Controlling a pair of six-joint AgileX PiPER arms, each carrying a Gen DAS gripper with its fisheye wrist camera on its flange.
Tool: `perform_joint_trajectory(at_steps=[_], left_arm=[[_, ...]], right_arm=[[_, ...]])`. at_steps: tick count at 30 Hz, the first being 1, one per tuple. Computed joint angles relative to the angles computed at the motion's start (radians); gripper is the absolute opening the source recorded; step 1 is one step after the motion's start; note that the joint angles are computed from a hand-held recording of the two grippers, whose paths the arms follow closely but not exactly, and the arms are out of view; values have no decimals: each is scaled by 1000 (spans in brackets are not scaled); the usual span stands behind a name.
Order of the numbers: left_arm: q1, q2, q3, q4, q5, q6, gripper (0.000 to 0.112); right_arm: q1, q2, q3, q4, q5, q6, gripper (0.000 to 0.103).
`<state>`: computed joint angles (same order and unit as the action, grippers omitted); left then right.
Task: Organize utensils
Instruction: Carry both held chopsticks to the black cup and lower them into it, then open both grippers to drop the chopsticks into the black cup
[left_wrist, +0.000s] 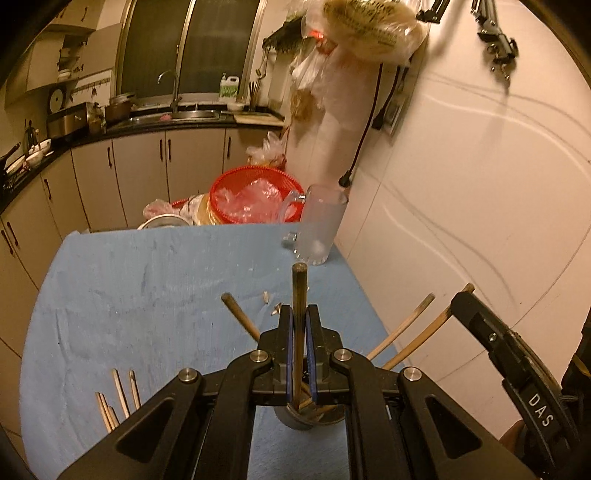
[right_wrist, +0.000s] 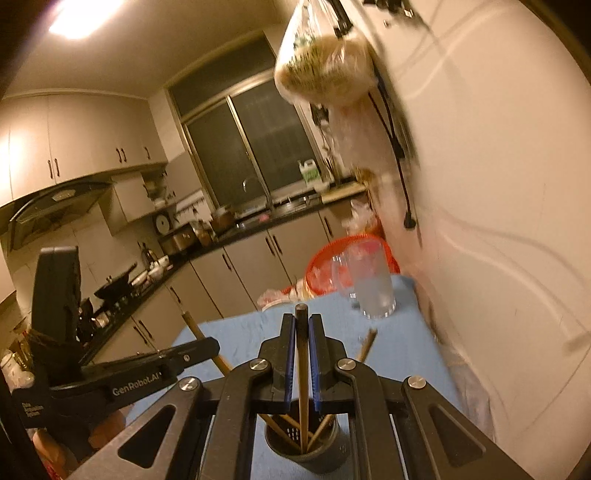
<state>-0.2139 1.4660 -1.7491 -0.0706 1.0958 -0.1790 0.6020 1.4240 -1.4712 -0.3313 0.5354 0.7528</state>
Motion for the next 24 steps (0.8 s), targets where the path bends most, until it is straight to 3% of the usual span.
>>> perform_joint_trajectory(at_steps=[8, 13, 15, 16, 18, 19, 20, 22, 24], left_arm=[[14, 0, 28, -22, 5, 17, 7], [15, -26, 25, -32, 12, 31, 9], [14, -48, 28, -23, 13, 27, 9], [21, -65, 35, -27, 13, 31, 10], [39, -104, 54, -27, 11, 33, 11], [50, -126, 66, -20, 8, 31, 13], [61, -142, 72, -18, 7, 33, 16], [116, -196, 115, -31, -9, 57, 32], [198, -254, 172, -50, -18, 98, 36]], right_arm=[[-47, -6, 33, 126, 8, -93, 11], [-32, -45, 18, 65, 41, -56, 13], [-6, -71, 11, -7, 59, -1, 20], [11, -83, 14, -50, 65, 34, 27], [71, -122, 23, -198, 88, 145, 48], [110, -132, 23, -273, 107, 196, 65], [160, -150, 38, -366, 119, 254, 68], [240, -157, 39, -466, 163, 310, 69], [324, -145, 42, -527, 208, 336, 70]])
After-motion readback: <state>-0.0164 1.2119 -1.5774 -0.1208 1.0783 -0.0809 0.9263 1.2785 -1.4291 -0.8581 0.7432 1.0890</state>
